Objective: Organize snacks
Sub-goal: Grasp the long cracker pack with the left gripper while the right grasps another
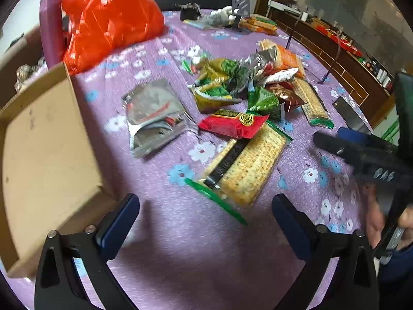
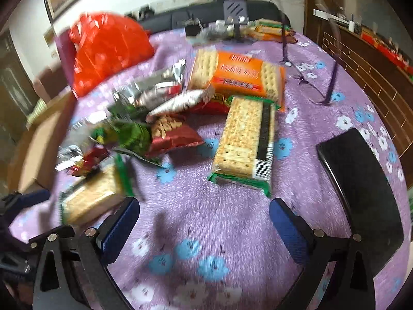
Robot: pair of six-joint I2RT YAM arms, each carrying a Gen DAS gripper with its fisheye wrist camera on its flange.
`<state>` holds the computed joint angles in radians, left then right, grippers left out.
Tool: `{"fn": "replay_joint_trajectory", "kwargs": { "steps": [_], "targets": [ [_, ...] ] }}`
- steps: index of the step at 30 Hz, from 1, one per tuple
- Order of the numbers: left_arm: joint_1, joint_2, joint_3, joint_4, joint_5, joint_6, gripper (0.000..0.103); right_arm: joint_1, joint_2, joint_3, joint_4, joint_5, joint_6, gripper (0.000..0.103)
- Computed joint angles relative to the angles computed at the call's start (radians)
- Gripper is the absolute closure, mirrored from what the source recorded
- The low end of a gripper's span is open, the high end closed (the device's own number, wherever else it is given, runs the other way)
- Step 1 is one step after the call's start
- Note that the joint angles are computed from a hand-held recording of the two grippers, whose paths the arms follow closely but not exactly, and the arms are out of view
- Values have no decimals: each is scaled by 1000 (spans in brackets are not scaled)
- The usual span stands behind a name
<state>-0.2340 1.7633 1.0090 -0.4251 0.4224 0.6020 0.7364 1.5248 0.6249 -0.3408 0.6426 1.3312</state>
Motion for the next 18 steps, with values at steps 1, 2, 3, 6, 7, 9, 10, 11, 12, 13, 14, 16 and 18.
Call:
{"fn": "replay_joint_trajectory", "kwargs": {
  "steps": [1,2,3,6,7,9,10,11,12,13,14,16,18],
  "targets": [
    [6,-10,0,0,14,10,9,12,-19,-5,-10,8,1,1],
    [9,-10,11,-15,29,23,15,24,-41,-6,-24,15,-5,1],
    [9,-5,26,-33,39,28,21,55,-68,-12,-32,39,9,1],
    [-15,11,57,-64,54,47,23,129,-171,-77,11,154,98,1],
    [-34,6,45,-44,37,48,23,154,-218,-112,36,189,149,1],
    [-64,4,29,-20,18,59,23,143,-288,-142,34,146,171,3],
    [-78,11,30,-13,5,62,23,119,-289,-134,28,113,140,12],
    [-95,12,22,13,-15,54,23,97,-279,-112,-5,75,108,24],
    [-104,14,17,27,-25,54,26,72,-261,-93,-28,32,69,30],
    [-111,23,22,30,-35,55,29,55,-256,-96,-8,14,46,40],
    [-126,47,41,25,-52,43,36,31,-256,-103,3,-20,37,46],
    [-137,81,71,11,-54,32,41,-22,-263,-114,0,-72,-1,51],
    [-157,76,50,46,-78,18,42,-53,-268,-120,-19,-63,5,51]
  ]
}}
